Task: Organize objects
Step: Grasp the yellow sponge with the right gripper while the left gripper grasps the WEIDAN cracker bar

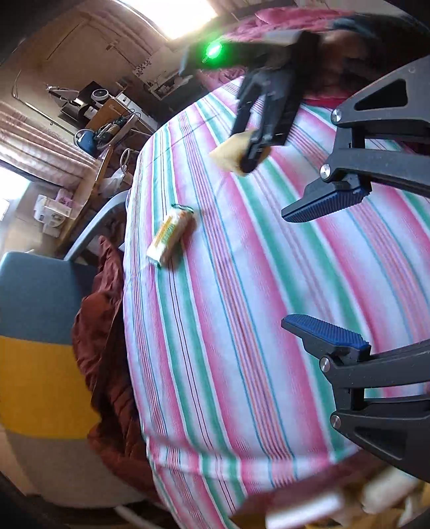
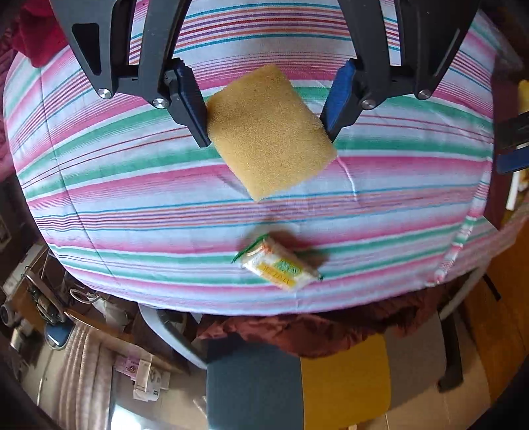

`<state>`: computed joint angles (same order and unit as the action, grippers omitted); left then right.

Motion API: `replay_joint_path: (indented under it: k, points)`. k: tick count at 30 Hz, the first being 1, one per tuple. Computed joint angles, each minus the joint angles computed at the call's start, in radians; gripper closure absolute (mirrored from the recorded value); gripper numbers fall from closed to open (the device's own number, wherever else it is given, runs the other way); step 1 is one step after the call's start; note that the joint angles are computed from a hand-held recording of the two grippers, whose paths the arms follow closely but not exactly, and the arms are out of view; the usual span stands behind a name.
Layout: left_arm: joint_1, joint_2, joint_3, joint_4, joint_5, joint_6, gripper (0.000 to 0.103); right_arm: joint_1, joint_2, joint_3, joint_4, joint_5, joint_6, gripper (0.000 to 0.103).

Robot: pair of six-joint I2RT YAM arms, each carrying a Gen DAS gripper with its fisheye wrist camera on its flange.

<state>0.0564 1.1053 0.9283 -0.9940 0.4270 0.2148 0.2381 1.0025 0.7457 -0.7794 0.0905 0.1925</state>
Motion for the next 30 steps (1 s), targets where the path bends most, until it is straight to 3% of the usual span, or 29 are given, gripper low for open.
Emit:
replay_joint_path:
  k: [9, 14, 18, 23, 30]
  points:
    - [-0.252, 0.457, 0.242, 0.221, -0.082, -0.337, 0.044, -0.096, -0.024, 0.036, -0.032, -0.102, -0.022, 0.036]
    - [-0.318, 0.665, 0.404, 0.243, -0.106, -0.449, 0.044, -0.139, -0.031, 0.043, -0.033, -0.154, -0.027, 0.035]
    - [-0.349, 0.787, 0.532, 0.227, -0.137, -0.499, 0.034, -0.169, -0.033, 0.045, -0.036, -0.189, -0.028, 0.035]
    - [-0.380, 0.886, 0.644, 0.209, -0.188, -0.557, 0.032, -0.208, -0.055, 0.048, -0.041, -0.232, -0.028, 0.033]
    - [-0.446, 0.982, 0.757, 0.178, -0.324, -0.530, 0.032, -0.232, -0.072, 0.053, -0.048, -0.267, -0.026, 0.033]
